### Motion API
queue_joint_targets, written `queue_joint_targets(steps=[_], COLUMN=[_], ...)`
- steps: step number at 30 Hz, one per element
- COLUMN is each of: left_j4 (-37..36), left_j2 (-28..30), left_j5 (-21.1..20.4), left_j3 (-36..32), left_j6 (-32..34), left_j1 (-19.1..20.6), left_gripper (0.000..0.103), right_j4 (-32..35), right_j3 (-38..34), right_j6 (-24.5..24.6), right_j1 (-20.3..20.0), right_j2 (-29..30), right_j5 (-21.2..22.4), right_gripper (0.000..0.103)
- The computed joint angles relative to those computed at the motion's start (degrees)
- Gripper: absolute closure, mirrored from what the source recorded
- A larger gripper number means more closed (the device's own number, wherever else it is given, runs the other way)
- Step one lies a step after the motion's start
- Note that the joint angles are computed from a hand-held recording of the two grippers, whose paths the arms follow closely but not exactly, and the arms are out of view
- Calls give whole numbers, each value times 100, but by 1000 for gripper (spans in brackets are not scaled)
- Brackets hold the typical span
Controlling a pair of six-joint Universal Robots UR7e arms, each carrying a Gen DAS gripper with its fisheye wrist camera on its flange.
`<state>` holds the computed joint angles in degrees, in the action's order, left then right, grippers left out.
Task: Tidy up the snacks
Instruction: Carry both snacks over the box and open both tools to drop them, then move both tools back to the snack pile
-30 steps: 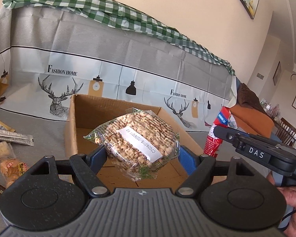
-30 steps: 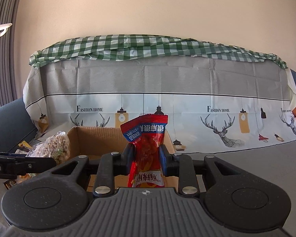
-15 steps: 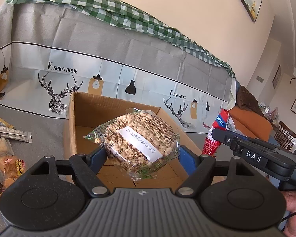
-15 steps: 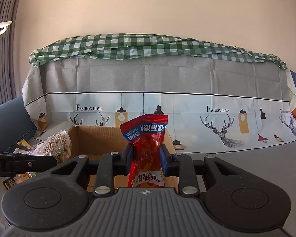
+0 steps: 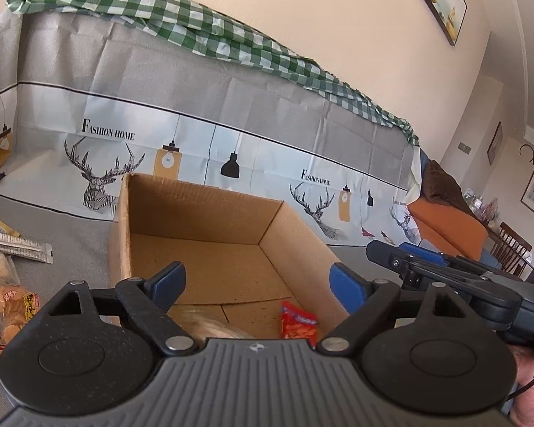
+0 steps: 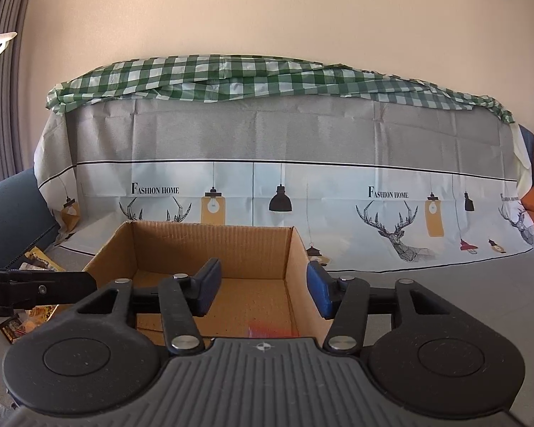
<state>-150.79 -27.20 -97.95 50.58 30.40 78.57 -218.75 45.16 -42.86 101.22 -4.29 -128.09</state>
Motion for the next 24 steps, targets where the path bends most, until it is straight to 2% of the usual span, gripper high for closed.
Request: queue_joint_targets(steps=[5, 8, 17, 22, 24], left_j4=[-743, -917, -986, -732, -430], left_j2=[-60, -92, -245, -390, -452], left_j5=[-132, -189, -343, -288, -140], left_j3=[296, 377, 507, 512, 430], left_j6=[204, 304, 353, 463, 466], left_j1=[9, 20, 117, 175, 195], left_gripper=[13, 13, 15, 30, 45], right_j4=[-25, -108, -412, -262, -139], right_j3=[-216, -226, -588, -786, -842], right_j6=[-181, -245, -408, -213, -61], right_j1=[15, 13, 49, 105, 139], right_j2=[128, 145, 388, 512, 554], right_j5=[-41, 36, 136, 139, 172], right_gripper=[48, 46, 28, 26, 26])
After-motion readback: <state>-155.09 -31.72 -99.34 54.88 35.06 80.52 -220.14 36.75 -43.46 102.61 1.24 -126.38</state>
